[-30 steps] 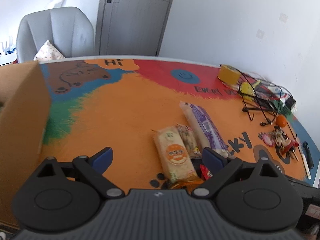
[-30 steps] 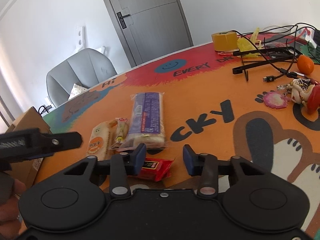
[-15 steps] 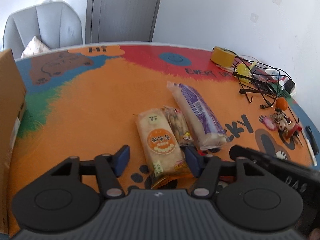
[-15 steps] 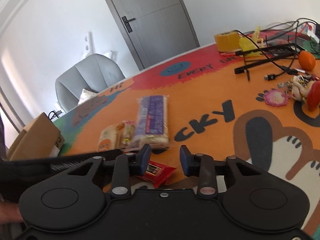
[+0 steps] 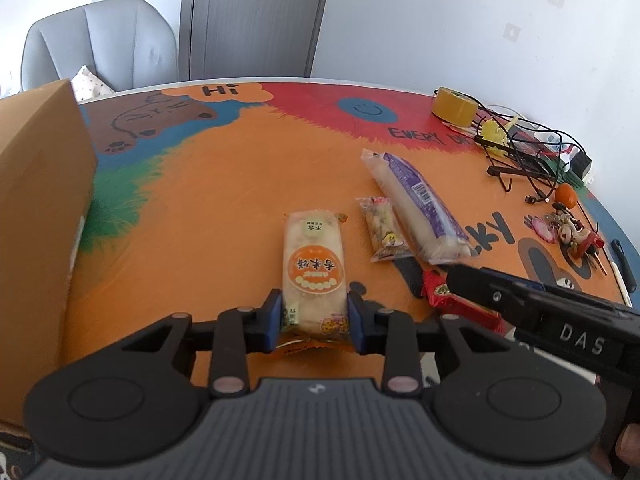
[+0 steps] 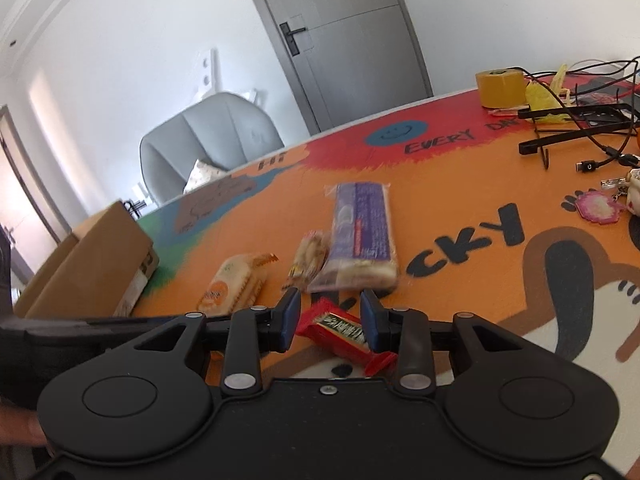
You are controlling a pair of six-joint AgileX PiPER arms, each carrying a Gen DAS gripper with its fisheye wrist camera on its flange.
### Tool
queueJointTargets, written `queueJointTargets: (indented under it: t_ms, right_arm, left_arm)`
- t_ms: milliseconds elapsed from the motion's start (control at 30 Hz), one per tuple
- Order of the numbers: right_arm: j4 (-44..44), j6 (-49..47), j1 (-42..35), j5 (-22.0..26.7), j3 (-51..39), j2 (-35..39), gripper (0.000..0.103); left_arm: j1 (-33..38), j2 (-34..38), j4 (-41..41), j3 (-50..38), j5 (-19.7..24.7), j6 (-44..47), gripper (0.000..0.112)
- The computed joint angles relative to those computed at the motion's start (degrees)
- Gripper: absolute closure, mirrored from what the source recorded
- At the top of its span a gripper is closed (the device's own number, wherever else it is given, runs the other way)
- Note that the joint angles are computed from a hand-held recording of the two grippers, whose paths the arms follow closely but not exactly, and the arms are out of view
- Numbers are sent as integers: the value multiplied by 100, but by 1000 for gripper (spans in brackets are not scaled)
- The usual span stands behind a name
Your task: Organize snacks
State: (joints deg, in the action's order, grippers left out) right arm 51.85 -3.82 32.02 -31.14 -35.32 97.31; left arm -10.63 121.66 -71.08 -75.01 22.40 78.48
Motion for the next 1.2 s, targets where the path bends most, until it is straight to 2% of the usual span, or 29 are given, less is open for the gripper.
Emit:
queueJointTargets:
  t_ms: [300, 567, 667, 767, 900, 1000, 1200]
  right_arm:
    - [881, -701, 357, 149, -161, 67, 68]
    - [1814, -1913, 516, 65, -519, 275, 68]
    - [2090, -2210, 551, -43, -556, 306, 78]
    - [1949, -2005, 531, -63, -455, 260, 80]
    - [2226, -2120, 603, -111, -484, 226, 81]
    - [2069, -1851, 589, -98, -413, 106, 81]
    - [2385, -2244, 801, -275, -552, -124, 81]
  left_arm:
    - [154, -267, -48, 356, -101, 260, 76]
    - [70, -136, -505, 293, -280, 661, 72]
    - [20, -119, -982, 351, -392, 1078, 72]
    - [33, -143, -1364, 455, -390, 1551, 78]
    - [182, -189, -1151, 464, -105, 1276, 79]
    - [265, -363, -1576, 631, -19, 1746, 79]
    - [476, -737, -1735, 815, 242, 1899, 79]
